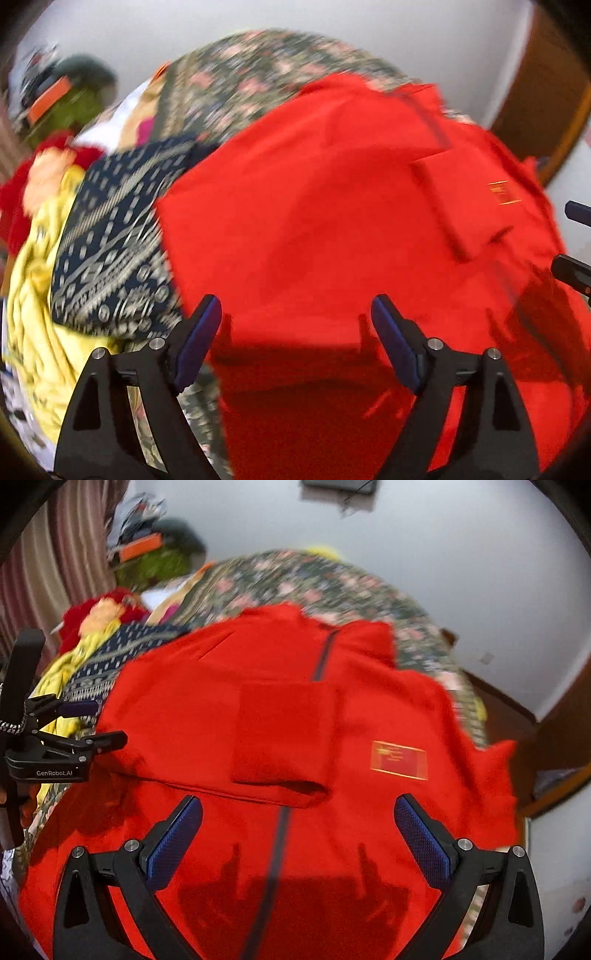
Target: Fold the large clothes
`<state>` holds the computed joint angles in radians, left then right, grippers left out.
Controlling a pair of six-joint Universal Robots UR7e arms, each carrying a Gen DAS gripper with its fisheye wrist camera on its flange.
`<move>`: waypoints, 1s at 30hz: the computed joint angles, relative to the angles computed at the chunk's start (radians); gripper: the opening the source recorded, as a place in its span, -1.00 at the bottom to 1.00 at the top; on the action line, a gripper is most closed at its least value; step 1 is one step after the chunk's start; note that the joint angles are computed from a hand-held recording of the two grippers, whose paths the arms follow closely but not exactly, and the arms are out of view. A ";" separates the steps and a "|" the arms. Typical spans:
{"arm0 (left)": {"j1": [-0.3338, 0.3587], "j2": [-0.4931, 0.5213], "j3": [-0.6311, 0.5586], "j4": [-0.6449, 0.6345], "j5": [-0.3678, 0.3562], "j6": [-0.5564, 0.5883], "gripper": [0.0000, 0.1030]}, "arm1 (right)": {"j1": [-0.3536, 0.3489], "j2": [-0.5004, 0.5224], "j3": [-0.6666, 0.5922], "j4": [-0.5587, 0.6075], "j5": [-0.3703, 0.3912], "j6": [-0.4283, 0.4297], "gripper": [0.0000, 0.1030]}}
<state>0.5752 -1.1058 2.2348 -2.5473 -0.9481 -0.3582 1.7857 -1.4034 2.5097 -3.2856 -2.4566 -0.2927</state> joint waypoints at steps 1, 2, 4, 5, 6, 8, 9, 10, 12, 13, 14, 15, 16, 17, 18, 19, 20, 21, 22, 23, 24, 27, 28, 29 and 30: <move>0.019 0.003 0.007 0.001 0.005 -0.012 0.61 | -0.015 0.032 -0.015 0.006 0.008 0.005 1.00; 0.033 0.008 0.010 0.001 0.005 -0.017 0.61 | -0.029 0.061 -0.035 0.019 0.015 0.011 1.00; 0.063 0.016 0.020 -0.006 0.000 -0.014 0.61 | -0.059 0.115 -0.071 0.040 0.026 0.006 1.00; 0.072 0.023 0.025 -0.014 0.001 -0.007 0.62 | -0.073 0.143 -0.086 0.030 0.025 -0.009 1.00; 0.077 0.025 0.034 -0.030 0.001 0.001 0.67 | -0.082 0.178 -0.102 0.008 0.010 -0.024 1.00; 0.077 0.029 0.066 -0.104 0.013 0.014 0.76 | -0.096 0.238 -0.119 -0.071 -0.016 -0.065 1.00; 0.076 0.031 0.077 -0.127 0.021 0.018 0.81 | -0.103 0.253 -0.119 -0.099 -0.012 -0.088 0.99; 0.079 0.036 0.085 -0.153 0.019 0.025 0.81 | -0.114 0.270 -0.124 -0.127 -0.012 -0.114 0.92; 0.089 0.037 0.097 -0.183 0.002 0.026 0.82 | -0.133 0.295 -0.134 -0.160 -0.016 -0.140 0.81; 0.090 0.030 0.103 -0.187 -0.007 0.019 0.82 | -0.144 0.279 -0.132 -0.152 0.008 -0.135 0.77; 0.100 0.033 0.099 -0.195 -0.015 0.024 0.82 | -0.151 0.272 -0.132 -0.164 0.023 -0.135 0.70; 0.103 0.032 0.100 -0.201 -0.021 0.023 0.83 | -0.154 0.271 -0.131 -0.184 0.029 -0.137 0.53; 0.104 0.031 0.101 -0.206 -0.025 0.020 0.83 | -0.159 0.265 -0.130 -0.200 0.038 -0.135 0.33; 0.103 0.031 0.105 -0.212 -0.025 0.019 0.83 | -0.160 0.261 -0.126 -0.219 0.037 -0.131 0.18; 0.101 0.031 0.104 -0.212 -0.024 0.017 0.84 | -0.160 0.258 -0.124 -0.234 0.032 -0.125 -0.15; 0.097 0.031 0.108 -0.215 -0.018 0.015 0.84 | -0.162 0.246 -0.122 -0.234 0.033 -0.117 -0.40; 0.092 0.031 0.111 -0.215 -0.014 0.013 0.84 | -0.169 0.222 -0.115 -0.218 0.052 -0.106 -0.47; 0.087 0.032 0.112 -0.214 -0.006 0.012 0.84 | -0.180 0.189 -0.106 -0.190 0.086 -0.090 -0.52; 0.081 0.031 0.114 -0.210 -0.001 0.009 0.84 | -0.183 0.169 -0.099 -0.184 0.090 -0.075 -0.75; 0.077 0.030 0.117 -0.209 0.004 0.007 0.84 | -0.180 0.163 -0.095 -0.208 0.068 -0.080 -0.77; 0.072 0.028 0.121 -0.207 0.008 0.004 0.84 | -0.184 0.148 -0.088 -0.230 0.068 -0.093 -0.77; 0.074 0.037 0.114 -0.208 0.020 0.007 0.87 | -0.215 0.056 -0.054 -0.223 0.087 -0.083 -0.78; 0.073 0.038 0.114 -0.207 0.023 0.005 0.88 | -0.236 0.013 -0.044 -0.202 0.099 -0.068 -0.78; 0.072 0.038 0.115 -0.207 0.025 0.002 0.88 | -0.256 -0.024 -0.035 -0.175 0.113 -0.055 -0.78; 0.073 0.039 0.114 -0.208 0.026 0.003 0.88 | -0.282 -0.067 -0.025 -0.137 0.138 -0.038 -0.78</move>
